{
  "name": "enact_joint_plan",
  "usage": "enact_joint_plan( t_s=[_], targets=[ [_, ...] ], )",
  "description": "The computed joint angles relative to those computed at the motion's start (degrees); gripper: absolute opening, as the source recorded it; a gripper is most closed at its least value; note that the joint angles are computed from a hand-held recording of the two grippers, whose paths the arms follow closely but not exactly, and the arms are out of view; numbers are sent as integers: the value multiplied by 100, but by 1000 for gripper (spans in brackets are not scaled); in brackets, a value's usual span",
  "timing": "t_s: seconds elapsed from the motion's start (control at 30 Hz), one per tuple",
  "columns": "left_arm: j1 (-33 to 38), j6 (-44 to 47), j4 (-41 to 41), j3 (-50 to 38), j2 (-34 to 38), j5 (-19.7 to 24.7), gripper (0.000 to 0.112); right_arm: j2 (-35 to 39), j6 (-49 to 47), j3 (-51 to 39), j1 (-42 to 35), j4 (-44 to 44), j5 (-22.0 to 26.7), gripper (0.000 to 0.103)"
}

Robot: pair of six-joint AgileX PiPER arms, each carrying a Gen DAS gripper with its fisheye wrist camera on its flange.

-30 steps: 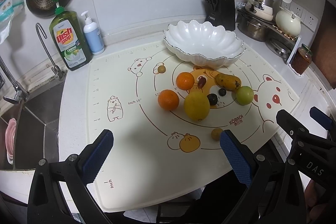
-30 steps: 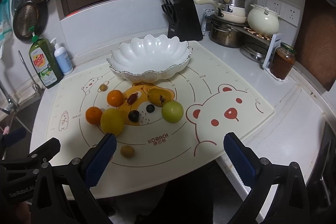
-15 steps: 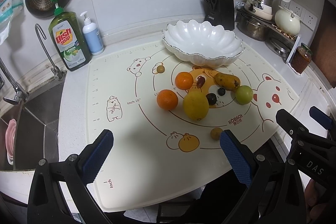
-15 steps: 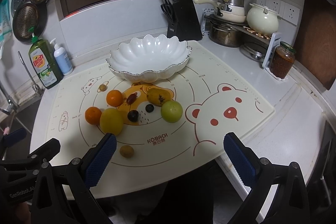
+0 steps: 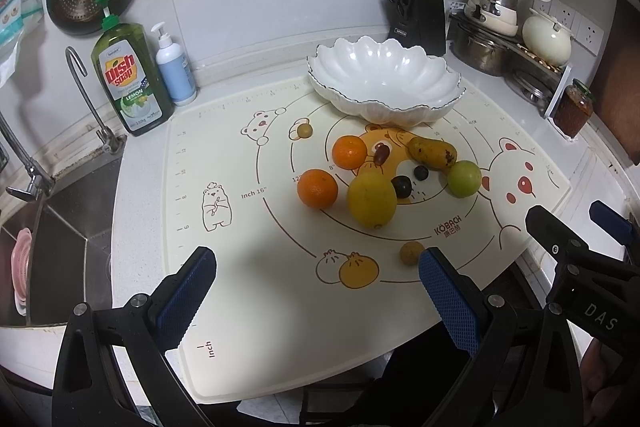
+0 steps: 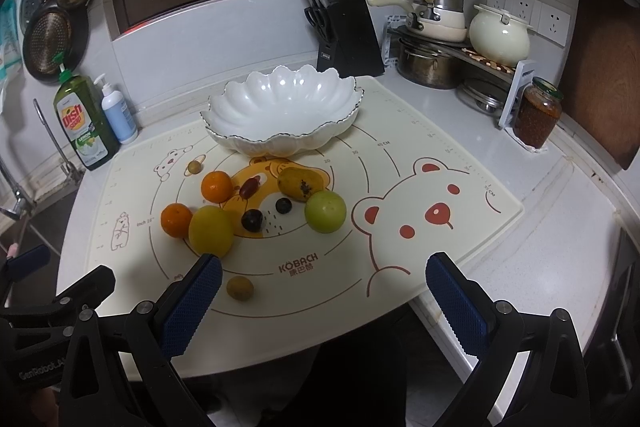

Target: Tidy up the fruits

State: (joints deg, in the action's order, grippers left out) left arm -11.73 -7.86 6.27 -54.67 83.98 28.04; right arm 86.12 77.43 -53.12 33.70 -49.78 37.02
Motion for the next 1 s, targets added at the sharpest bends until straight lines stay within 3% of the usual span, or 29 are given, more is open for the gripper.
enact_joint_plan(
  t_s=[1.0],
  targets=[
    [-30,-368,362,-29,186,-96,103,72,77,103,-139,-77,-191,103]
  ],
)
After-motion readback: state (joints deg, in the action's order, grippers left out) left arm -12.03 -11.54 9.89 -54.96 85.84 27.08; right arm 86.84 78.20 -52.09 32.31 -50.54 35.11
